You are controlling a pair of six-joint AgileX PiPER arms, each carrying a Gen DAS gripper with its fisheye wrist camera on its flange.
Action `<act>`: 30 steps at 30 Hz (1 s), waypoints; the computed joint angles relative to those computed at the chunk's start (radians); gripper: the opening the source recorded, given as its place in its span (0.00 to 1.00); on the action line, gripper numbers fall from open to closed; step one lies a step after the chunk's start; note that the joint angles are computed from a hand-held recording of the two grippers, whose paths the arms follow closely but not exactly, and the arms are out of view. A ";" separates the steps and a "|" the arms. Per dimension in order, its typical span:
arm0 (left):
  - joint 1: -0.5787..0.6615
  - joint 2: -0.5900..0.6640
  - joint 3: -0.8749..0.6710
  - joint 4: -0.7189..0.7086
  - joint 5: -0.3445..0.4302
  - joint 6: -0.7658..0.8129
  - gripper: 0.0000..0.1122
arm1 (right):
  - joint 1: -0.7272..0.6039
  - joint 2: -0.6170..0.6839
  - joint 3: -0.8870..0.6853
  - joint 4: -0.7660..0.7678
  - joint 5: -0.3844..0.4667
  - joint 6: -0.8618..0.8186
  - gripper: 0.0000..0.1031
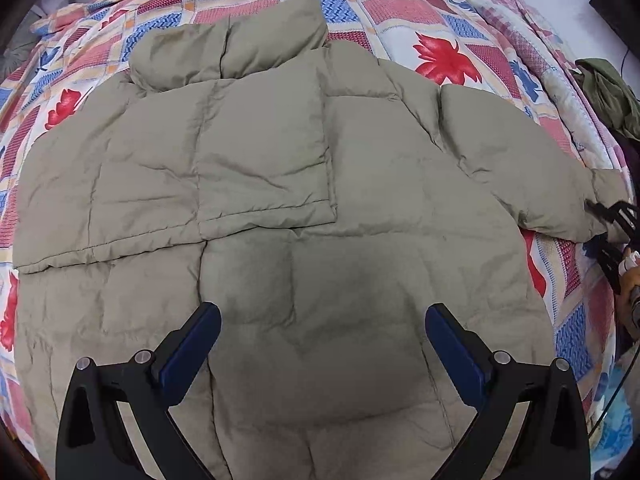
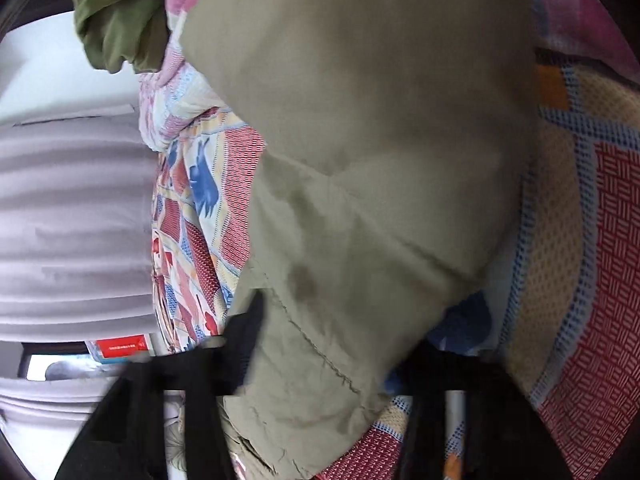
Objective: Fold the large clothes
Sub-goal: 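Grasp the other sleeve with the right tool and lift it, then fold the held sleeve and side panel across the body, open the right tool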
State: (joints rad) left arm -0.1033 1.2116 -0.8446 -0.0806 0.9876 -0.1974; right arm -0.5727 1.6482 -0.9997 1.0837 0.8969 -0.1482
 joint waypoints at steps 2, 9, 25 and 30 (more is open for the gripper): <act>0.023 -0.005 -0.010 -0.002 0.008 0.019 0.91 | 0.002 -0.005 -0.014 -0.014 0.006 0.029 0.06; 0.198 -0.024 -0.026 -0.076 0.041 0.187 0.91 | 0.117 -0.083 -0.170 -0.066 0.053 0.040 0.06; 0.826 0.041 -0.092 -0.178 0.071 0.699 0.91 | 1.106 0.126 -0.755 -0.580 -0.049 0.363 0.06; 0.989 0.110 -0.119 -0.203 0.056 0.829 0.91 | 1.257 0.245 -0.729 -0.646 -0.083 0.457 0.06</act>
State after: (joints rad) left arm 0.8858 1.3215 -0.9639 -0.2832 1.0441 0.6318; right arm 0.6848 1.8932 -1.7285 0.4379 0.8138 0.3086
